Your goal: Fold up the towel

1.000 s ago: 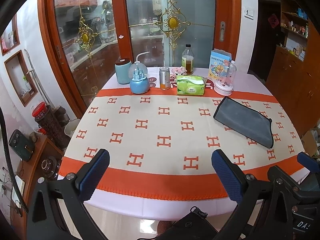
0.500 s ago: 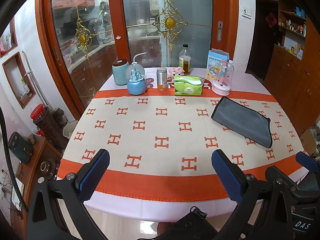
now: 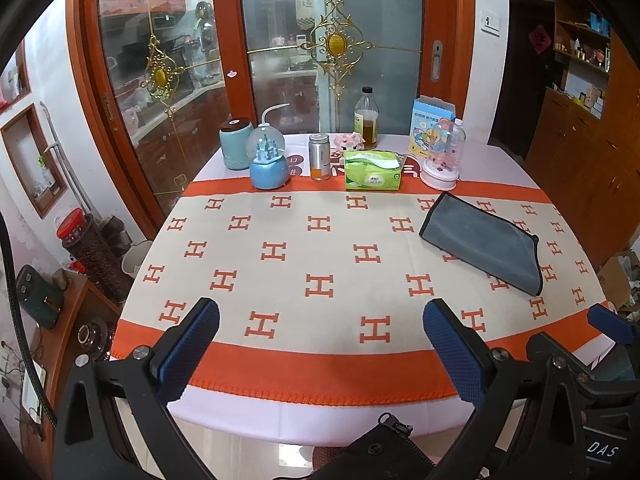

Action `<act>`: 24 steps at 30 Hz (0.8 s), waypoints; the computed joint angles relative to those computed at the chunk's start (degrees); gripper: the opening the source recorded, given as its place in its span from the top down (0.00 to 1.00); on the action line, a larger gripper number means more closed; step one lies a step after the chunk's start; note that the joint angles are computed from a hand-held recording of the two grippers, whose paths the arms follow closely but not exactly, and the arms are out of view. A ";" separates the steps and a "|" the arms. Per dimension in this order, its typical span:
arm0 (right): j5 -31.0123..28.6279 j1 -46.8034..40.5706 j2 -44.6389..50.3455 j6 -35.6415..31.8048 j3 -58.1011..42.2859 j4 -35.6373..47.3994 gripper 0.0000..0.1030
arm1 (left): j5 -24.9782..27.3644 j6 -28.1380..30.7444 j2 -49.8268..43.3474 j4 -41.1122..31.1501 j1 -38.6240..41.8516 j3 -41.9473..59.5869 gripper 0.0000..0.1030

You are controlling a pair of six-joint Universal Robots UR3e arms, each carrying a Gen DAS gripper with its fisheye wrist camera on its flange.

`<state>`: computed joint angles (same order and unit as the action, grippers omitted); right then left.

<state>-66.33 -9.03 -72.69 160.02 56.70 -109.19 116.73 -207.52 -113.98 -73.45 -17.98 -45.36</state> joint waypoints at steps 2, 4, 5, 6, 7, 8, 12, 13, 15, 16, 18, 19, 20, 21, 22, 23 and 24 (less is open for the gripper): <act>-0.11 0.16 0.11 0.13 -0.04 -0.08 0.00 | 0.06 -0.12 0.02 -0.17 -0.06 0.05 0.02; -0.09 0.17 0.13 0.16 -0.04 -0.11 0.00 | 0.10 -0.14 0.05 -0.05 -0.08 -0.01 0.01; -0.12 0.19 0.18 0.20 -0.09 -0.14 0.00 | 0.02 -0.02 0.06 0.07 -0.04 -0.07 0.01; -0.13 0.18 0.30 0.17 -0.36 0.06 0.00 | 0.03 0.05 -0.06 0.14 -0.01 0.01 0.01; -0.13 0.18 0.30 0.17 -0.36 0.06 0.00 | 0.03 0.12 -0.22 0.21 0.06 0.15 0.01; -0.10 0.18 0.24 0.15 -0.27 0.07 0.00 | -0.12 0.19 -0.21 0.26 0.20 0.14 0.01; -0.18 0.28 0.34 0.26 -0.38 0.05 0.00 | -0.30 0.34 -0.22 0.24 0.41 0.20 0.01; -0.18 0.30 0.35 0.23 -0.41 0.07 0.00 | -0.31 0.32 -0.31 0.20 0.46 0.30 0.01; -0.24 0.41 0.64 0.31 -0.79 0.10 0.00 | -0.39 0.47 -0.22 0.47 0.61 0.11 0.01; -0.25 0.46 0.63 0.32 -0.74 0.09 0.00 | -0.40 0.52 -0.19 0.48 0.64 0.07 0.01; -0.27 0.52 0.60 0.37 -0.65 0.00 0.00 | -0.46 0.58 -0.15 0.48 0.69 0.05 0.01; -0.32 0.57 0.67 0.40 -0.70 -0.01 0.00 | -0.47 0.59 -0.25 0.49 0.72 0.12 0.01; -0.35 0.58 0.70 0.42 -0.80 0.09 0.00 | -0.50 0.60 -0.15 0.44 0.72 0.08 0.01; -0.35 0.55 0.88 0.46 -1.19 0.25 0.00 | -0.50 0.60 -0.15 0.44 0.72 0.08 0.01; -0.37 0.59 0.85 0.48 -1.13 0.23 0.00 | -0.54 0.66 -0.24 0.45 0.78 0.16 0.01; -0.40 0.61 0.82 0.51 -1.07 0.20 0.00 | -0.50 0.61 -0.16 0.43 0.73 0.10 0.01; -0.39 0.58 0.95 0.53 -1.34 0.33 0.00 | -0.50 0.61 -0.16 0.43 0.73 0.10 0.01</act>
<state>-66.72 -8.45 -71.74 160.54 55.36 -108.86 116.23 -206.90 -114.14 -73.02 -17.25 -45.26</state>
